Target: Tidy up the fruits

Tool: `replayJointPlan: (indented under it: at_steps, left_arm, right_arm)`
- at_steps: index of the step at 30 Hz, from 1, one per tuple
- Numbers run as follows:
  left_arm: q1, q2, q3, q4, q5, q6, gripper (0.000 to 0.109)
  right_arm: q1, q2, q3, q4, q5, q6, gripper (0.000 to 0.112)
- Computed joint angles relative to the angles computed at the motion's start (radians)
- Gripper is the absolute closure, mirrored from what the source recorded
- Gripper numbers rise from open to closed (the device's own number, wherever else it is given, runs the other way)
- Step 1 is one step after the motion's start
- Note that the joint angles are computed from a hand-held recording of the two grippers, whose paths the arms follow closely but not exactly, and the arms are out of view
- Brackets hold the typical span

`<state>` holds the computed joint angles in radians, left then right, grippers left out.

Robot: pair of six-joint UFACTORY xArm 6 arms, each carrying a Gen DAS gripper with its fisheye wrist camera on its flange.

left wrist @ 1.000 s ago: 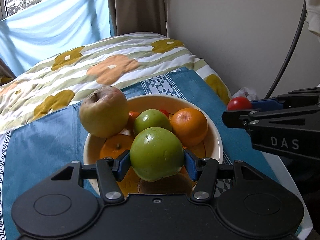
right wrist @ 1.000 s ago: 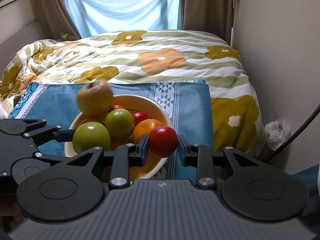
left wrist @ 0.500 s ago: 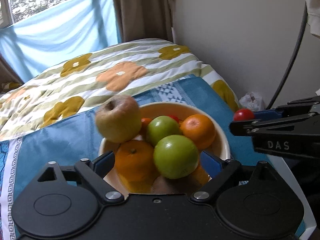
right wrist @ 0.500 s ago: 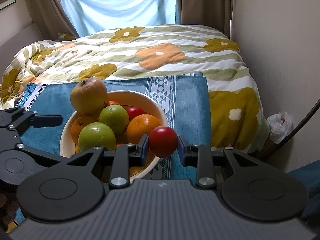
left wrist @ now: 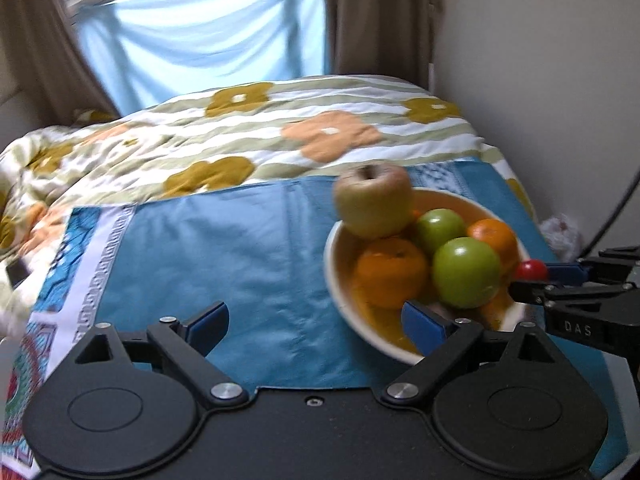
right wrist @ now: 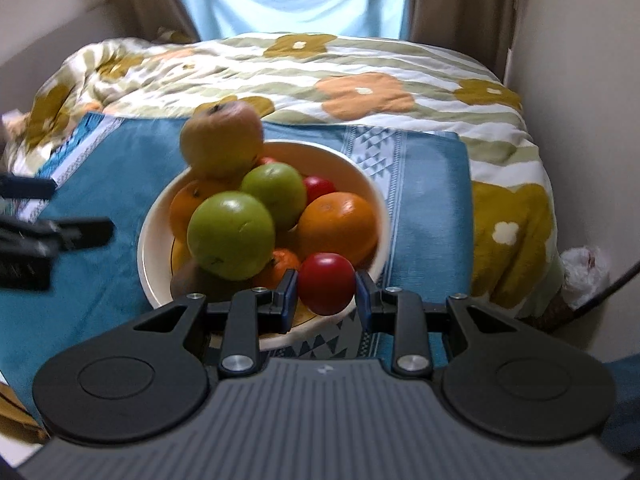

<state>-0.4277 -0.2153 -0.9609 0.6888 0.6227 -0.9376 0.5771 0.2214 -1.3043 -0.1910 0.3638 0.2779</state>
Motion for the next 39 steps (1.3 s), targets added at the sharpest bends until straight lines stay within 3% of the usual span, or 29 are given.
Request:
replayJointPlan:
  at_steps: [4,6,8,10,18,22,30,39]
  left_arm:
    - [0.009,-0.036,0.026,0.002,0.020,-0.019,0.013]
    - [0.012,-0.047,0.032,-0.001,0.024,-0.022,0.013]
    - [0.014,-0.065,0.043,-0.004,0.022,-0.024,0.013]
    - [0.015,-0.077,0.052,-0.003,0.017,-0.028,0.013]
    - [0.037,-0.195,0.123,-0.041,-0.024,0.020,0.013]
    - [0.055,-0.289,0.169,-0.062,-0.039,0.065,0.013]
    - [0.094,-0.516,0.248,-0.116,0.011,0.182,0.010]
    - [0.141,-0.739,0.349,-0.162,0.061,0.312,0.007]
  right_arm:
    - [0.005,0.003,0.007,-0.034,-0.006,0.010,0.065]
    - [0.006,-0.004,0.013,-0.093,-0.008,0.044,0.039]
    - [0.007,-0.022,0.030,-0.209,-0.016,0.137,0.020]
    - [0.008,-0.037,0.044,-0.271,-0.021,0.184,0.012]
    - [0.048,-0.105,0.053,-0.376,0.055,0.356,0.011]
    - [0.098,-0.146,0.024,-0.456,0.153,0.498,0.011]
    - [0.229,-0.212,-0.050,-0.509,0.334,0.680,0.009]
    - [0.381,-0.221,-0.113,-0.597,0.467,0.837,0.009]
